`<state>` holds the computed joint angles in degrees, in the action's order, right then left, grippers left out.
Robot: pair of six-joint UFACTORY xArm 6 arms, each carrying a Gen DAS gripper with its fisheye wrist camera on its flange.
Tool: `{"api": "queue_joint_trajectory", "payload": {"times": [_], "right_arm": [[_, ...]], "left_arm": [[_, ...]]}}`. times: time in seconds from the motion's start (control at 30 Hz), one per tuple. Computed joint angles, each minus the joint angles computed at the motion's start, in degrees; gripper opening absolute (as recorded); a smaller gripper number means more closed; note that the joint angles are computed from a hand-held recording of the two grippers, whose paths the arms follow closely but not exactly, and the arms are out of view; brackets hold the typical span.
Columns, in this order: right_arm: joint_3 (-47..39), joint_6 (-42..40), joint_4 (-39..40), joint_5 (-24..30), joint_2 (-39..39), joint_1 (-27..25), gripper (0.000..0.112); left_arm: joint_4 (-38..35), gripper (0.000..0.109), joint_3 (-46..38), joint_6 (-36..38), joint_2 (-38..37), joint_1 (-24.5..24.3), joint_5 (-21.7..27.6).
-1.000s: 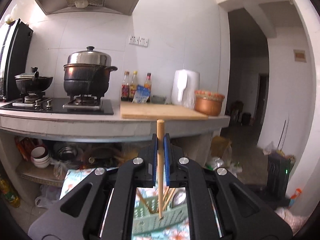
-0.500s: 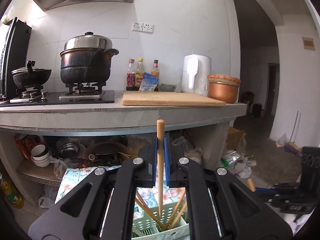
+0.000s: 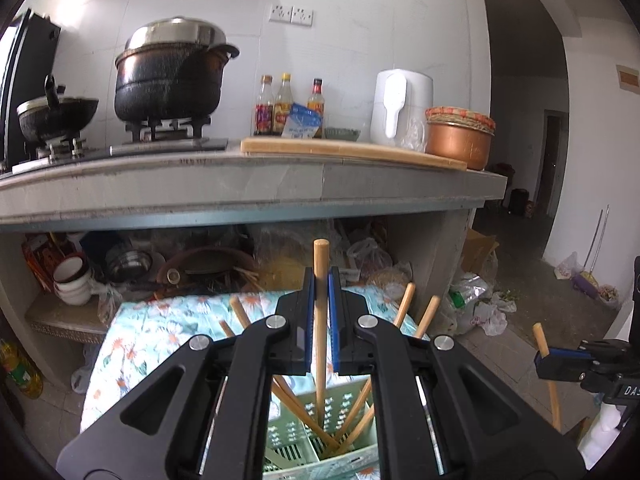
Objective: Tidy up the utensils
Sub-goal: 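Lower the chopstick into the holder and open the left tool, then lower the chopstick into the holder and open the right tool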
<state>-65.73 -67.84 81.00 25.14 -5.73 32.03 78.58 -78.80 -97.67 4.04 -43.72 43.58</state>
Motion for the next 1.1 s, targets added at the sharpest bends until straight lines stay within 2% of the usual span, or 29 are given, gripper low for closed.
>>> {"api": "queue_joint_trajectory", "payload": {"times": [0.03,0.1,0.4,0.67,0.9,1.1], "right_arm": [[0.0,0.0,-0.1,-0.2,-0.1,0.1,0.007],[-0.1,0.2,-0.3,-0.3,-0.1,0.2,0.007],[-3.1,-0.8,1.6,1.5,0.0,0.7,0.007],[-10.7,-5.0,5.6,2.7,2.3,3.1,0.007],[-25.3,-5.3,9.1,3.7,11.2,4.8,0.007],[-40.8,-1.2,10.3,-1.8,22.6,7.2,0.007]], "left_arm": [[-0.5,0.011,0.4,-0.2,-0.2,0.3,-0.7],[-0.7,0.027,1.6,-1.6,-1.1,0.7,-1.9],[4.2,0.053,7.8,-8.2,-6.9,-2.3,1.9],[4.7,0.06,18.8,-15.1,-16.0,-6.5,7.1],[-0.8,0.06,28.9,-18.8,-22.4,-10.1,10.8],[-4.8,0.06,37.2,-24.2,-28.3,-12.7,14.5]]}}
